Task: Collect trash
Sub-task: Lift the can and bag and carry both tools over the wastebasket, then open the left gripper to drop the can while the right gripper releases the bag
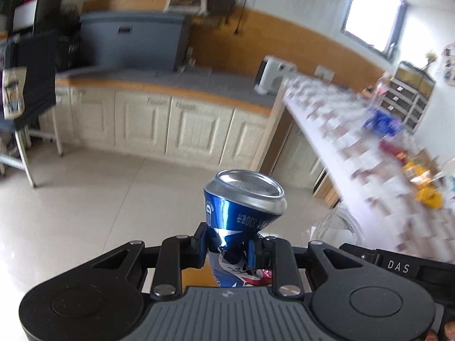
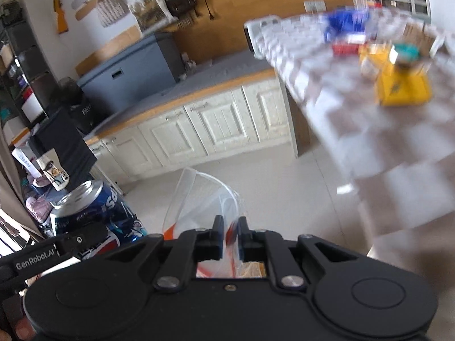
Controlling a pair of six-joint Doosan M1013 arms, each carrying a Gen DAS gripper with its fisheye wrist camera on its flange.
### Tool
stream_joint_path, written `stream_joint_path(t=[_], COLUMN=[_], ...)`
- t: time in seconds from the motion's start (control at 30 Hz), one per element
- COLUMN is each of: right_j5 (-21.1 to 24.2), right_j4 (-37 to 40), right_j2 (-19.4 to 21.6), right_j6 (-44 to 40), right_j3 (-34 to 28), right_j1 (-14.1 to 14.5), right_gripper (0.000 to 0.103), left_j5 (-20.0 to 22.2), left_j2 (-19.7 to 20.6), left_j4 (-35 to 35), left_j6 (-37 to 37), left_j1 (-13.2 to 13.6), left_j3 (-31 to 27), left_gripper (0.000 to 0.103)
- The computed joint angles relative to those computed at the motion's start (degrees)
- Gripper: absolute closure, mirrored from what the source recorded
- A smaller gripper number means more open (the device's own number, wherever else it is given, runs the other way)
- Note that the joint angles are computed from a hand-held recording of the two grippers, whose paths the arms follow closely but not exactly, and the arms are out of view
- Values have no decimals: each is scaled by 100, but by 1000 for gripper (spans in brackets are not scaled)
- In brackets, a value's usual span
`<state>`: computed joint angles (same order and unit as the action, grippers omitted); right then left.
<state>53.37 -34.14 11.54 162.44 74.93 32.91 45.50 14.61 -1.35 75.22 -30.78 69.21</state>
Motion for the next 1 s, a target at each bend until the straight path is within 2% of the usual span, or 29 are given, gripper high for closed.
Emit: stream_joint_path(t=[0.23, 0.4, 0.63, 1.0], right_j5=[-509, -710, -948, -1224], right_j4=[423, 828, 1536, 2263], right_j2=[362, 710, 1157, 1745], right_j6=[-27, -89, -65, -278], right_j3=[181, 233, 396, 430], right_j1=[-274, -466, -773, -1039], right_gripper=[93, 93, 93, 92], left_j5=[234, 337, 659, 972], left_j2=[542, 954, 1505, 2187], left_j4=[-78, 114, -188, -418], left_j6=[-48, -219, -156, 707], left_j1=[72, 33, 130, 237], left_j3=[-121, -185, -256, -559], left_gripper=[76, 76, 76, 76])
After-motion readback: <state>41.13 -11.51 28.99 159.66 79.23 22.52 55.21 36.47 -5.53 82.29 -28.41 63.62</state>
